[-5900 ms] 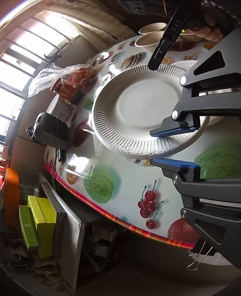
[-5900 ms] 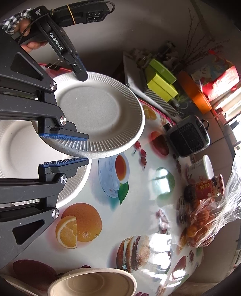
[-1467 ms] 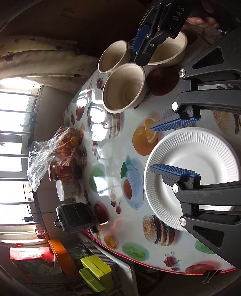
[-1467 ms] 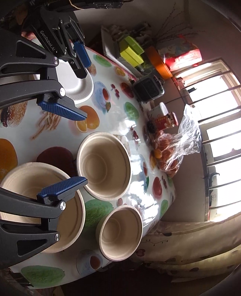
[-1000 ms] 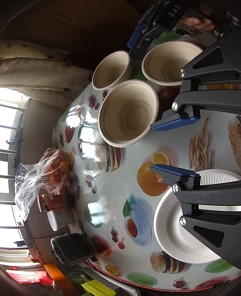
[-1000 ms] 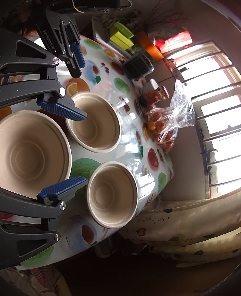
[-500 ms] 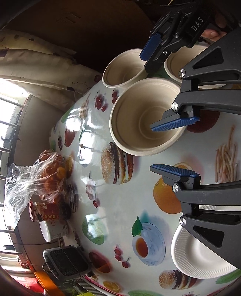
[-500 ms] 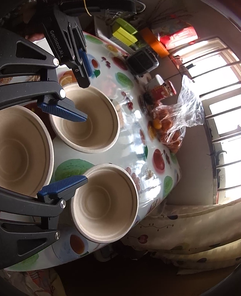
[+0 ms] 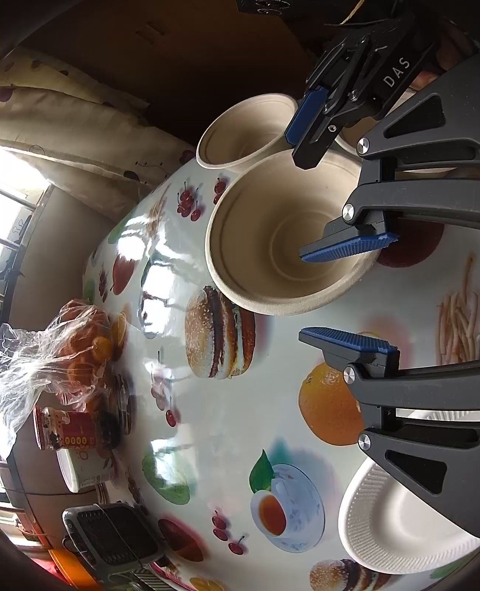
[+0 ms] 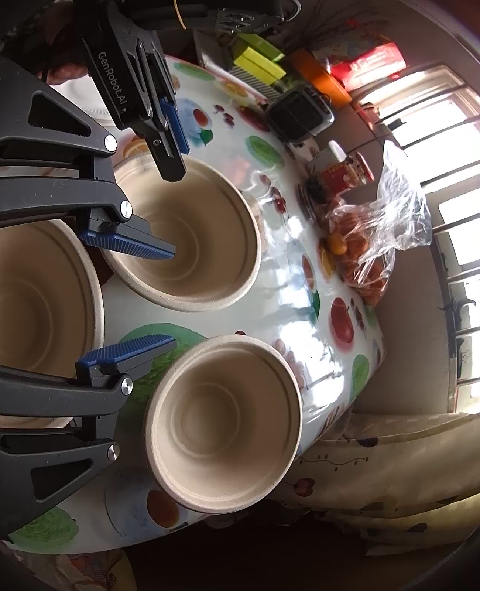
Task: Organize plates and bowls
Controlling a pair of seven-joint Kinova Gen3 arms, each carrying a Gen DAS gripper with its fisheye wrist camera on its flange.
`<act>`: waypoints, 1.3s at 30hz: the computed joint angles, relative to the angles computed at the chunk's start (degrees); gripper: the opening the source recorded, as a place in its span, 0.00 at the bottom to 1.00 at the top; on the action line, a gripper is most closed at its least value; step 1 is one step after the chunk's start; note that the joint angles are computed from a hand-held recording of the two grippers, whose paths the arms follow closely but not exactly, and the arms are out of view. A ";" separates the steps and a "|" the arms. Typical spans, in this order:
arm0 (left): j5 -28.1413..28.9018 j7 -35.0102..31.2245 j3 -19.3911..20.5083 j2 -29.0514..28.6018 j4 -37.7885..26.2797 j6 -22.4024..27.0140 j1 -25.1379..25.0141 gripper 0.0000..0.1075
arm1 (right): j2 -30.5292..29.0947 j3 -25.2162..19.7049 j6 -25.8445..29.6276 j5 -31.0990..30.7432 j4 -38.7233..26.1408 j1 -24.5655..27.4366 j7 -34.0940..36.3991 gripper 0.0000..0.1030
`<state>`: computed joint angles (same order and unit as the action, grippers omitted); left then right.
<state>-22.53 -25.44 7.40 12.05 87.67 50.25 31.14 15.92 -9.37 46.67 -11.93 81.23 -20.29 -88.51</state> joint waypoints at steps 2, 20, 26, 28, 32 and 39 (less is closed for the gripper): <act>0.20 0.06 -0.02 -0.06 0.16 -0.18 -0.13 0.35 | 0.18 -0.10 0.28 -0.12 -0.22 0.07 0.38 0.35; 3.07 -1.88 -0.19 0.22 0.68 -2.35 -1.17 0.23 | 0.45 -0.16 0.26 -0.66 -0.15 -0.08 0.62 0.21; 2.79 -1.50 -0.29 0.30 0.56 -2.41 -0.96 0.23 | 0.46 -0.18 0.32 -0.80 -0.19 0.07 0.80 0.21; 2.57 -1.48 -0.26 0.20 0.57 -2.34 -0.85 0.23 | 0.49 -0.11 0.33 -0.60 -0.22 -0.09 0.52 0.21; 1.63 -0.80 -0.30 0.01 0.52 -2.04 -0.41 0.23 | 0.40 -0.28 -0.06 -0.86 -0.05 -0.02 0.71 0.21; 0.14 0.48 -0.14 -0.31 0.68 -1.87 0.24 0.23 | -0.20 -0.41 -1.04 -1.29 0.74 0.16 1.22 0.21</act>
<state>-22.39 -24.95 7.26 11.75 88.35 48.39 31.38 15.71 -9.78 45.63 -13.22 81.97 -20.12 -87.29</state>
